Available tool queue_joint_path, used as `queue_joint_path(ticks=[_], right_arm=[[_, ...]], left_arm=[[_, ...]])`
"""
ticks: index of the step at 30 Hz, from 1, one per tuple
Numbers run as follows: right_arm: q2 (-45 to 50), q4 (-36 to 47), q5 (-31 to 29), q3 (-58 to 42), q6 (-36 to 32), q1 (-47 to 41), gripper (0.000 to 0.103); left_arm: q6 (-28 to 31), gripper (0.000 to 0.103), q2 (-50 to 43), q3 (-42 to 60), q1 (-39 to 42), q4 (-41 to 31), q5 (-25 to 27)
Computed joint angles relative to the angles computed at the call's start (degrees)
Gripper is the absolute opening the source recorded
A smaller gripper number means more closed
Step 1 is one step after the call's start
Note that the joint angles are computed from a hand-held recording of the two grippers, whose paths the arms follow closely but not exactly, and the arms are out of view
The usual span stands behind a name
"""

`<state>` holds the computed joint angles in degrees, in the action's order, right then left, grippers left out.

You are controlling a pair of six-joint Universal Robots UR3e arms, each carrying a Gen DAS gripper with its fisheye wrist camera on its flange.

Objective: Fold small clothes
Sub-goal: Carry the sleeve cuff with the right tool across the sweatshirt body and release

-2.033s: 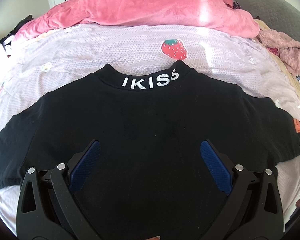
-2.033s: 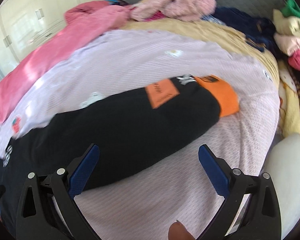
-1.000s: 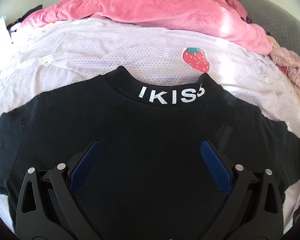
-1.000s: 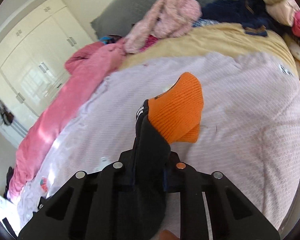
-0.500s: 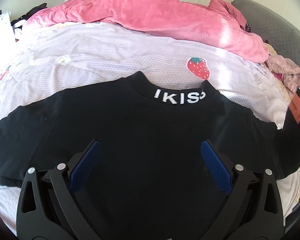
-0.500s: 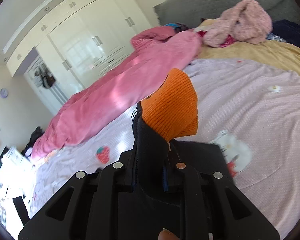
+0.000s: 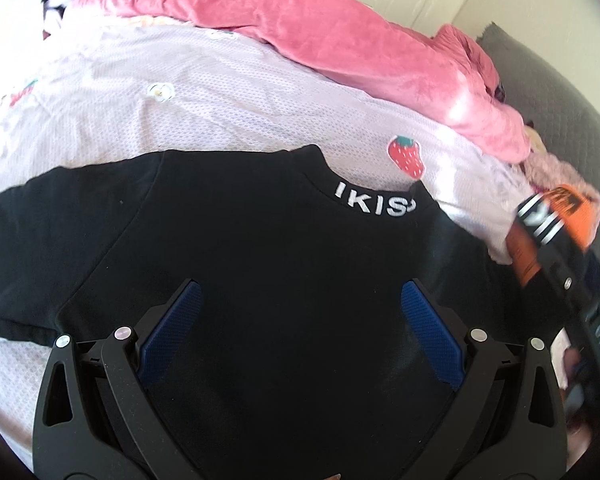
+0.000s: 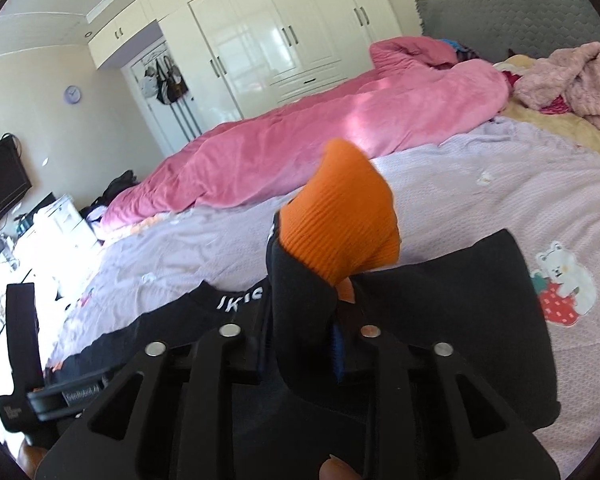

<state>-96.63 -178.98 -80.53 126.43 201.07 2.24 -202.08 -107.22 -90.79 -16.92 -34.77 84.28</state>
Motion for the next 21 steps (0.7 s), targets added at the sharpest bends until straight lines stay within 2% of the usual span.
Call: queue_joint_path(ticks=[1,3,9,12,14,16,18,21], right_arm=[[0.36,-0.31,0.87,0.08,-0.35,-0.47,0.043],[-0.49,-0.99,3.39,1.24,-0.92,-1.09,0.049],[-4.04,-0.53,6.86,3.27,-2.24,-4.97,0.049],[-7.11,1.54,7.61,5.17,-2.32,-8.81,0.049],[-9.32,3.79,8.56,6.24,-2.83,-12.1,0.049],[-11.08,5.22,7.91,7.21,-3.29,-14.15,0.05],[-12.03,6.37,7.5,7.76,-3.71,-15.84,0.05],[-12.26,7.12,2.77,7.66,-4.29,-15.83,0.05]], left_arm=[[-0.39,0.094,0.16,-0.53,0.57,0.41,-1.23],[-0.84,0.094,0.31,-1.54,1.13,1.43,-3.0],[-1.5,0.094,-0.86,-2.5,0.24,4.83,-8.19],[-1.56,0.094,-3.67,0.11,-1.63,3.99,-10.83],[-1.71,0.09,-5.76,1.98,-2.77,3.8,-12.33],[-2.45,0.075,-8.55,4.63,-3.48,2.9,-15.16],[-3.94,0.069,-10.49,5.92,-3.68,2.8,-17.83],[-6.08,0.064,-14.08,9.15,-4.62,2.87,-19.72]])
